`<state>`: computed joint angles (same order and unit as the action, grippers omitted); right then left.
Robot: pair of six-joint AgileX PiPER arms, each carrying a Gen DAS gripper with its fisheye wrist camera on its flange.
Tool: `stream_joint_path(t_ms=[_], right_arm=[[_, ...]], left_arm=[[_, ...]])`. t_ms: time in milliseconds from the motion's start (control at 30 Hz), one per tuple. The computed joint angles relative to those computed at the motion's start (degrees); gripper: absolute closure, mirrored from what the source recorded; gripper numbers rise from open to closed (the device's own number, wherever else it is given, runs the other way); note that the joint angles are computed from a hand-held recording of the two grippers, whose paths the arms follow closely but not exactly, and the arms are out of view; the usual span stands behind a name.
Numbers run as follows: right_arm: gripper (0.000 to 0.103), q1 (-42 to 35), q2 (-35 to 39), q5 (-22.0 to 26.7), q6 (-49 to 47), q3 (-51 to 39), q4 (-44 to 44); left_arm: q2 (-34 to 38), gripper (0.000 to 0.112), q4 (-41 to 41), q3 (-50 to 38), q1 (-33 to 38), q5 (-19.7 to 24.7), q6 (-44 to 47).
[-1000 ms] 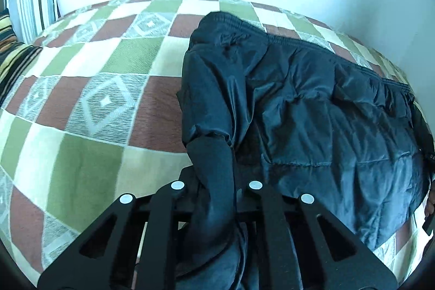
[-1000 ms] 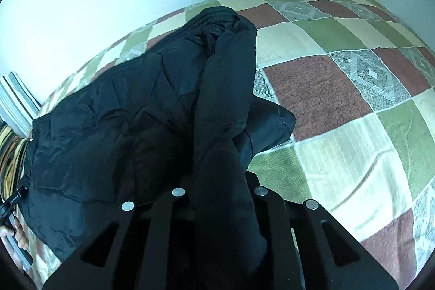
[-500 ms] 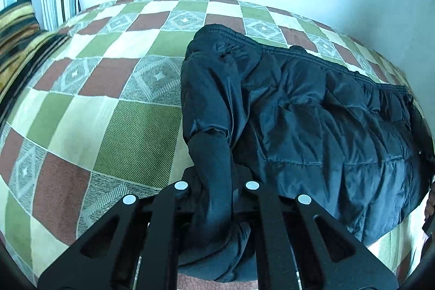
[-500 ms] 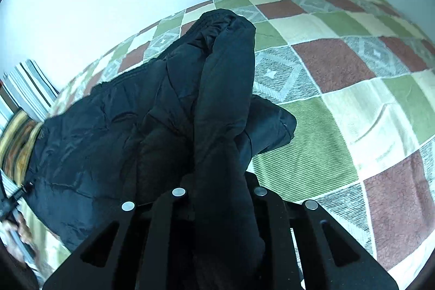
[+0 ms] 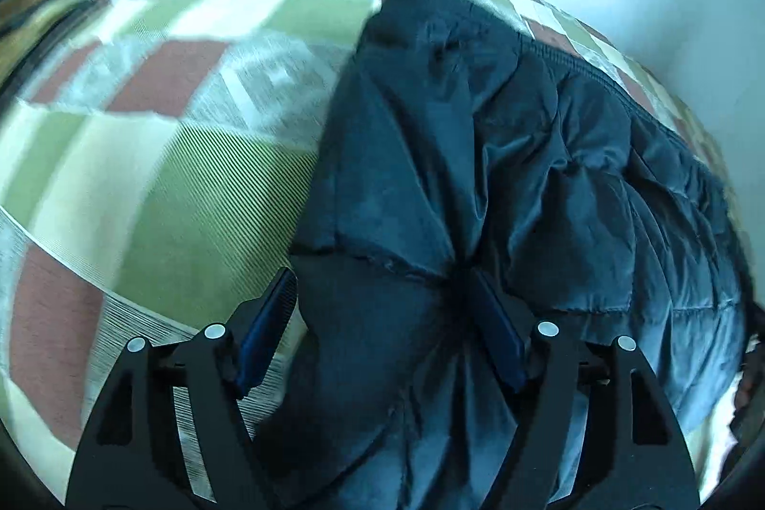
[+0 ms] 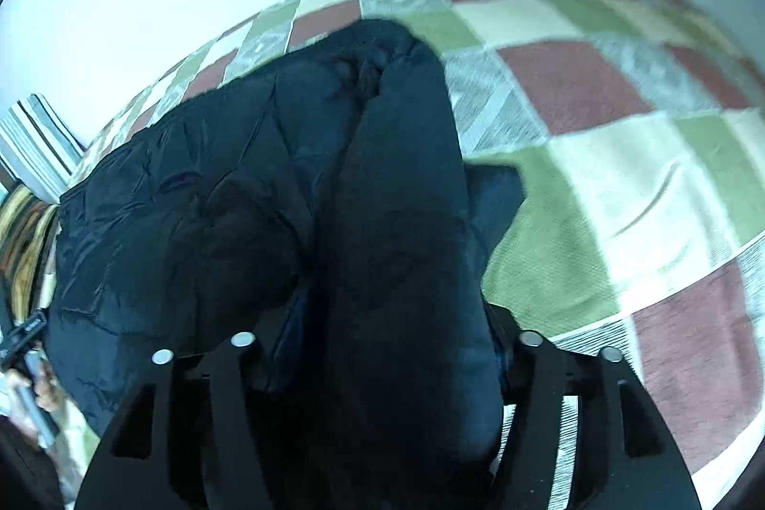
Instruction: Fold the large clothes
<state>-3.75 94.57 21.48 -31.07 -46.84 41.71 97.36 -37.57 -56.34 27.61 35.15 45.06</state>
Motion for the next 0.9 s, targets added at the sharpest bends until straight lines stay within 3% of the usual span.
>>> stream_joint_path(t_ms=[33, 67, 133, 233, 533, 667, 767, 900], right_arm=[[0.055, -0.3, 0.5, 0.7, -1.4, -0.2, 1.4], [0.066, -1.0, 1.2, 2.3, -3.9, -0.5, 3.7], [0.079, -1.7, 1.5, 4.4, -6.2, -1.0, 5.8], [0.086, -3.4, -0.6, 8.4, -10.0, -0.7, 8.9], [0.088, -6.1, -11.1, 14.3, -17.4, 8.3, 15.8], [0.088, -6.2, -16.4, 15.9, -18.4, 14.1, 15.9], [0.088, -5.8, -21.1, 16.6, -18.7, 19.0, 15.7], [0.088, -2.6, -24.9, 14.1, -17.2, 23.4, 15.3]], left_arm=[[1.0, 0.065, -3.1, -0.4, 1.1, 2.6, 3.1], [1.7, 0.069, -4.9, -0.7, 1.7, 4.6, 5.1], [1.0, 0.087, -5.6, 0.0, 1.8, 4.7, 6.8], [0.0, 0.099, -9.2, -0.7, 5.4, 10.7, 8.3], [-16.7, 0.102, -5.7, 7.4, 15.7, 20.2, 14.7], [-22.8, 0.102, -3.9, 12.1, 28.4, 27.9, 22.7], [-23.4, 0.102, -1.8, 13.0, 38.3, 32.6, 29.5], [-22.0, 0.101, 0.1, 13.8, 46.0, 33.5, 35.7]])
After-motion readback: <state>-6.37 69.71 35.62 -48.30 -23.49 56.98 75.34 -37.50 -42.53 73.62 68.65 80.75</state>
